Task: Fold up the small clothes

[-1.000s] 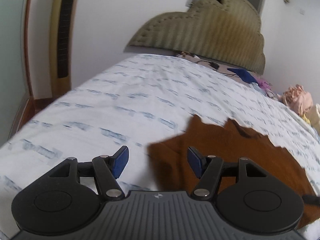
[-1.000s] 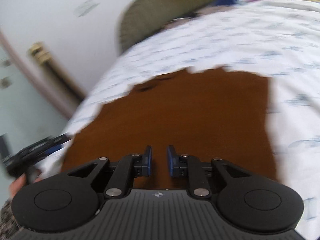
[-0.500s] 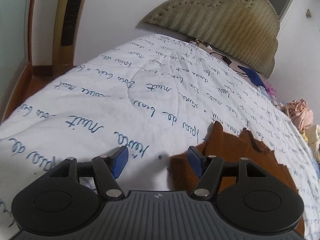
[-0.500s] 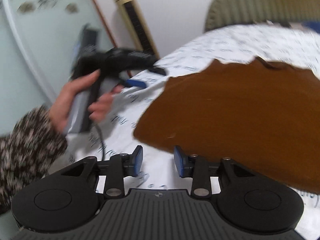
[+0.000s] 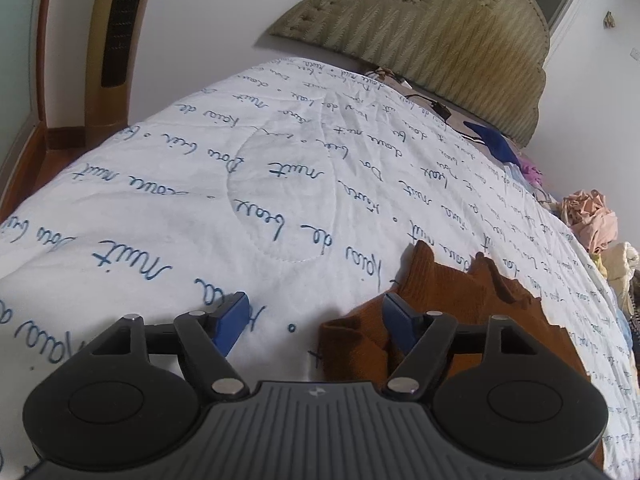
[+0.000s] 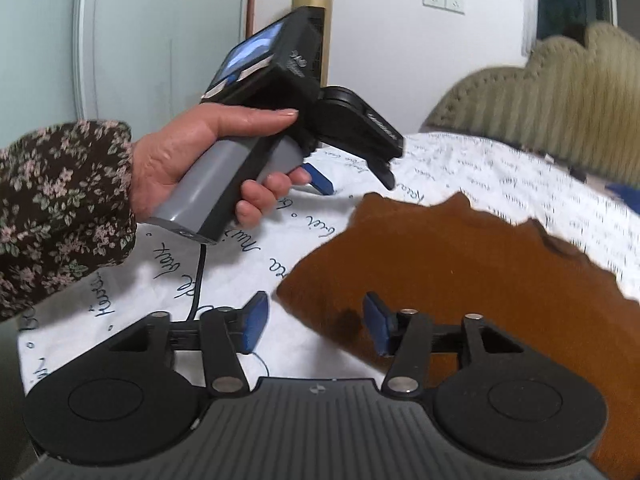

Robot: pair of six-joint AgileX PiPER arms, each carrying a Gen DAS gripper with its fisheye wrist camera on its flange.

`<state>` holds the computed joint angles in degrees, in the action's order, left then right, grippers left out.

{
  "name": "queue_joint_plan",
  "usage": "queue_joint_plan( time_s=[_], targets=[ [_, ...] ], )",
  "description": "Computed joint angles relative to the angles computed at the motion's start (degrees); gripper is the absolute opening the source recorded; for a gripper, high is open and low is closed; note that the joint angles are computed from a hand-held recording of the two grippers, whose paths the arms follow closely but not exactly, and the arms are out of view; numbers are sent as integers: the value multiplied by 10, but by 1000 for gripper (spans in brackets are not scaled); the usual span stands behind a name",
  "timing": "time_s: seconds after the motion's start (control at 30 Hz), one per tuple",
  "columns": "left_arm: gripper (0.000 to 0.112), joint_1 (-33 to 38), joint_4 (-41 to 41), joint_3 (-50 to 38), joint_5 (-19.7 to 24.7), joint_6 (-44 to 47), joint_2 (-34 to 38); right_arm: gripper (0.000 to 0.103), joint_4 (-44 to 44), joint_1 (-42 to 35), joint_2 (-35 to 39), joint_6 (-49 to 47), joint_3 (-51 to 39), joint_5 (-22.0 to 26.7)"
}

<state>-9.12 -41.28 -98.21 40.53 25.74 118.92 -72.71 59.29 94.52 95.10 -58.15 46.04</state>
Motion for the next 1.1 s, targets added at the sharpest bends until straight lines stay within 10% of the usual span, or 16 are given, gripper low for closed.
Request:
queue_joint_plan(
  time_s=[1.1],
  targets=[
    [84, -67, 60, -309, 199, -104, 174, 70, 36, -12, 68, -21, -45, 33]
  ],
)
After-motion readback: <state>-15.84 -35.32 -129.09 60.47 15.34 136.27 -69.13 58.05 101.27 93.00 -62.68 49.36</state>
